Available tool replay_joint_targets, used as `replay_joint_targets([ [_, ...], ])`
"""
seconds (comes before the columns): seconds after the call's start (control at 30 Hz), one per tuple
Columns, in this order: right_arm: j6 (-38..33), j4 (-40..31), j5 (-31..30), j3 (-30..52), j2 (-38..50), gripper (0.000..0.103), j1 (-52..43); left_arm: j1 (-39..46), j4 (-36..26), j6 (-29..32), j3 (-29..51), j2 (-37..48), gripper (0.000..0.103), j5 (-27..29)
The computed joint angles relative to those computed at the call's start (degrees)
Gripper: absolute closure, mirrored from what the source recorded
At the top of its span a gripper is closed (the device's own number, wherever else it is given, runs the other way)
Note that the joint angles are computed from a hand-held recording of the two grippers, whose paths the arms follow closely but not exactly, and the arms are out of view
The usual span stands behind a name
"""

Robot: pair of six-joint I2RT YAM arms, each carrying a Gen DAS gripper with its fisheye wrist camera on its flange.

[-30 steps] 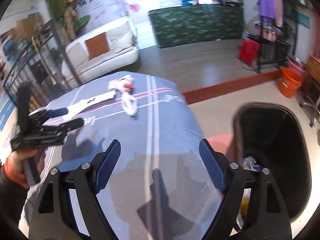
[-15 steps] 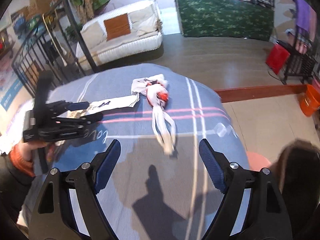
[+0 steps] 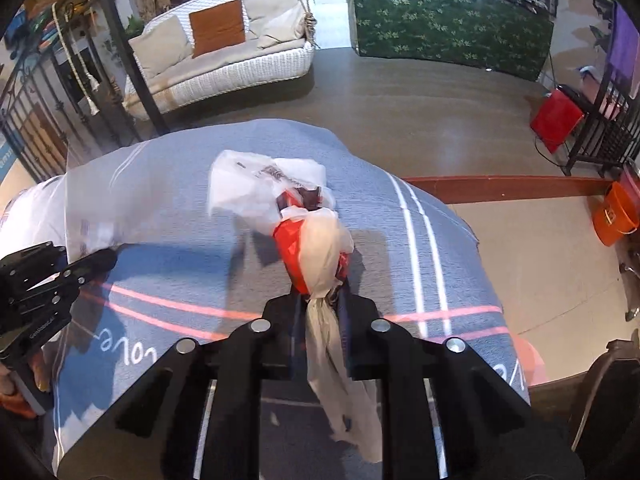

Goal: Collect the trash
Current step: 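Grasp the white paper strip with the left gripper while the right gripper grasps the white-red plastic bag, then carry the bag and paper strip to the bin and release both grippers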

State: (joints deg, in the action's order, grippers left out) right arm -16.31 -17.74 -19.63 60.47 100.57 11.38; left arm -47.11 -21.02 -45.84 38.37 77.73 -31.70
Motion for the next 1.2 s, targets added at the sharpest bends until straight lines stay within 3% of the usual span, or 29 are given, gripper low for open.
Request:
replay_joint_targets([
  [0.13, -1.7, 2.27, -0.35, -5.44, -5.27, 0.089, 0.11, -1.94, -0.81, -2.53, 0.08, -0.2, 0.093, -1.46],
  [0.3, -2.83, -0.34, -3.69, -9.83, -11.75, 0.089, -2.51, -6.58, -4.1, -7.37, 1.77, -1.9, 0.096, -4.61],
  [0.57, -8.56, -7.63, -10.14, -16.78, -26.06, 0.089, -10.59, -20.45, -15.14, -20.48, 10.74, 0.84, 0.096, -14.0],
  [0.77, -15.43, -15.45, -15.89, -19.54, -34.88, 0.089, -20.8, -28.12, -20.5, -26.8, 17.91, 6.85, 0.096, -17.96],
  [1.0, -27.49, -23.18, -22.66, -22.5, -42.07, 0.089, -36.65, -32.8, -19.72, -29.07, 23.28, 10.86, 0.096, -20.63],
  [1.2, -37.29, -29.03, -27.04, -20.55, -37.43, 0.089, -50.32, -32.91, -11.91, -22.65, 27.09, 15.11, 0.096, -20.42],
])
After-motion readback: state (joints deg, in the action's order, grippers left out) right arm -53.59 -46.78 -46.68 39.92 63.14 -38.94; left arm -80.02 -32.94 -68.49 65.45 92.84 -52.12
